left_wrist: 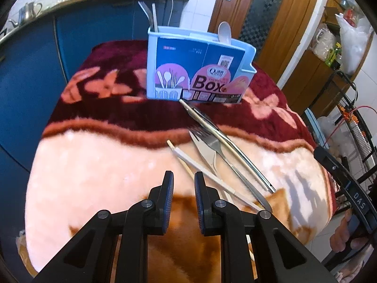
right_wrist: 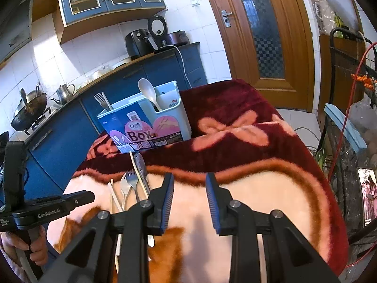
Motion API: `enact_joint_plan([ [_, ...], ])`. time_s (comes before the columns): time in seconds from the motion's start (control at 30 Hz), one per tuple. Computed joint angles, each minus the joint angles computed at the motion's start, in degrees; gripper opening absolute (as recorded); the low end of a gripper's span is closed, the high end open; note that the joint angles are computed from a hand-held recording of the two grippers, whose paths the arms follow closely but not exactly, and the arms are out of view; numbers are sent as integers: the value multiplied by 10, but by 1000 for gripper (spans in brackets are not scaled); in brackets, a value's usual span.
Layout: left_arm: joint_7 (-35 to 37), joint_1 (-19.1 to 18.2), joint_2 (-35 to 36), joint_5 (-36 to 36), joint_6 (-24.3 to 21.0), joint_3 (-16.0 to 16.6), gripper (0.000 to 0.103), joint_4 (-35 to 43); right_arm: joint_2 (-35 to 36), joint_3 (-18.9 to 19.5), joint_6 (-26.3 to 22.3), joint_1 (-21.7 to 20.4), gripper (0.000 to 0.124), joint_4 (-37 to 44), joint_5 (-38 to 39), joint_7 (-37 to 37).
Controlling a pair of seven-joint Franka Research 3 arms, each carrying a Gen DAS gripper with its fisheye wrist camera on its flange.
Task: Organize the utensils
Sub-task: 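Move both tools back down to the utensils on the blanket, then close the left tool on a wooden chopstick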
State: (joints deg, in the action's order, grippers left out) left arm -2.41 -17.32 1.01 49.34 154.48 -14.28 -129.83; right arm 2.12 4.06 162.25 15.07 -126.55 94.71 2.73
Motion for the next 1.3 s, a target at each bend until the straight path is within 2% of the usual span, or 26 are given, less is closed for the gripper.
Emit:
enact_joint_plan([
  [0.3, 48, 3, 21, -66, 29, 7, 18, 6, 6, -1, -5, -3, 31, -1, -5, 9],
  [0.47, 123, 7, 36, -150, 56, 6, 18, 13, 10, -1, -5, -6, 31, 2, -6, 14],
  [0.6, 183, 8, 52, -214, 56, 5, 18, 26, 13, -1, -6, -8, 31, 4, -9, 18],
  [0.77, 291, 22, 83, -343, 59, -9, 18, 46, 17, -2, -8, -11, 31, 5, -13, 22],
  [0.93, 289, 8, 90, -335, 47, 5, 13, 59, 21, -2, -8, -13, 32, 6, -18, 29],
  [1.03, 289, 7, 91, -334, 57, 9, 11, 57, 22, 0, -7, -13, 32, 7, -25, 36],
  [1.1, 282, 7, 90, -334, 66, 12, 6, 52, 22, 1, -7, -12, 32, 6, -28, 38],
  [1.3, 260, 13, 58, -328, 102, 19, 4, 5, 19, 3, 1, -8, 32, 5, -38, 39],
])
